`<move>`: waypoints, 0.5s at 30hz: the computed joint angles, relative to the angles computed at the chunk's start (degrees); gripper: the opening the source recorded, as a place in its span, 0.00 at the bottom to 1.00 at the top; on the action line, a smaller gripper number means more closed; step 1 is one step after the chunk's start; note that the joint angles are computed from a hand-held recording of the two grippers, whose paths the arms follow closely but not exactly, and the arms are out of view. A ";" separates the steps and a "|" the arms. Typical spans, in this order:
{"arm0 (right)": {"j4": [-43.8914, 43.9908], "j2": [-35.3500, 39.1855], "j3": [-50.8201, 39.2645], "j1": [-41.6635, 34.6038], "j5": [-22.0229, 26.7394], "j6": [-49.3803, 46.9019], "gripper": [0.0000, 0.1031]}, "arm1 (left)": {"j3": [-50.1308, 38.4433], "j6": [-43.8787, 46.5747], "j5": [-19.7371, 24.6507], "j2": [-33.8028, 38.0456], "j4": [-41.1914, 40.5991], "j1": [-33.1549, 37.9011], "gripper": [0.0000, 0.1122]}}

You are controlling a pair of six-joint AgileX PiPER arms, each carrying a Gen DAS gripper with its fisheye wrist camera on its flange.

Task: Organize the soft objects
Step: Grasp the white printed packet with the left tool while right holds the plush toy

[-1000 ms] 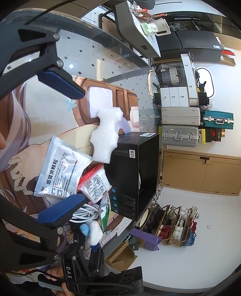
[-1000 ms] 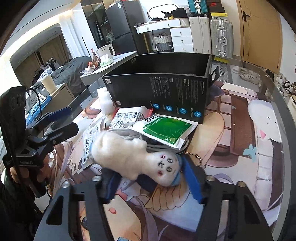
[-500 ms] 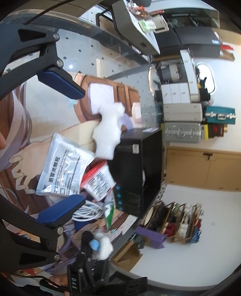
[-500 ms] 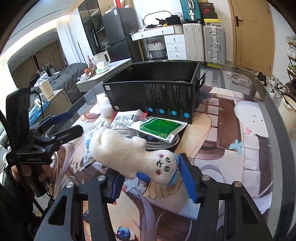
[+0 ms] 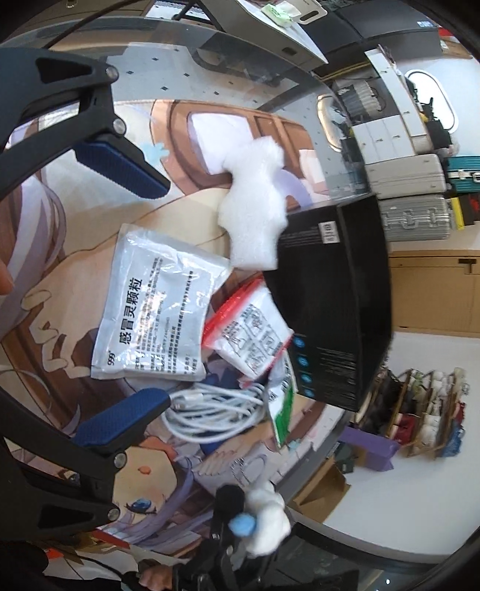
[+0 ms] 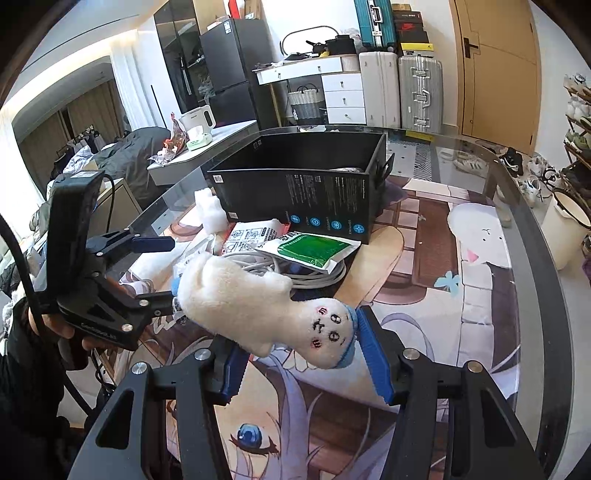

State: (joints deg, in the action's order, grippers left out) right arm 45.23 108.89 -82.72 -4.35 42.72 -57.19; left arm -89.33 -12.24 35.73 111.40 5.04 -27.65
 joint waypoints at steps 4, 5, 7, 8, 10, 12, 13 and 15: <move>0.20 -0.22 0.26 -0.03 -0.03 -0.21 0.54 | -2.84 -0.04 2.95 1.83 1.05 -0.35 0.92; 0.26 -0.20 0.25 0.03 0.01 -0.25 0.54 | -3.30 -0.08 3.51 2.12 1.05 -0.32 0.92; 0.20 -0.41 0.41 0.11 0.05 -0.30 0.54 | -3.66 -0.42 3.67 2.38 1.14 -0.28 0.90; 0.18 -0.37 0.33 0.09 0.13 -0.29 0.54 | -4.01 0.09 3.81 2.57 0.80 -0.20 0.89; 0.06 -0.46 0.42 0.17 0.04 -0.03 0.54 | -3.90 1.48 3.38 2.50 0.17 -0.07 0.84; -0.19 -0.53 0.37 0.30 0.11 0.27 0.54 | -2.16 3.67 1.45 1.48 -0.75 -0.21 0.76; -0.13 -0.51 0.33 0.27 0.14 0.17 0.54 | -1.33 4.73 0.48 0.98 -1.25 -0.32 0.67; -0.23 -0.73 0.47 0.37 0.11 0.24 0.54 | 0.60 5.48 -1.24 -0.28 -1.19 -0.68 0.61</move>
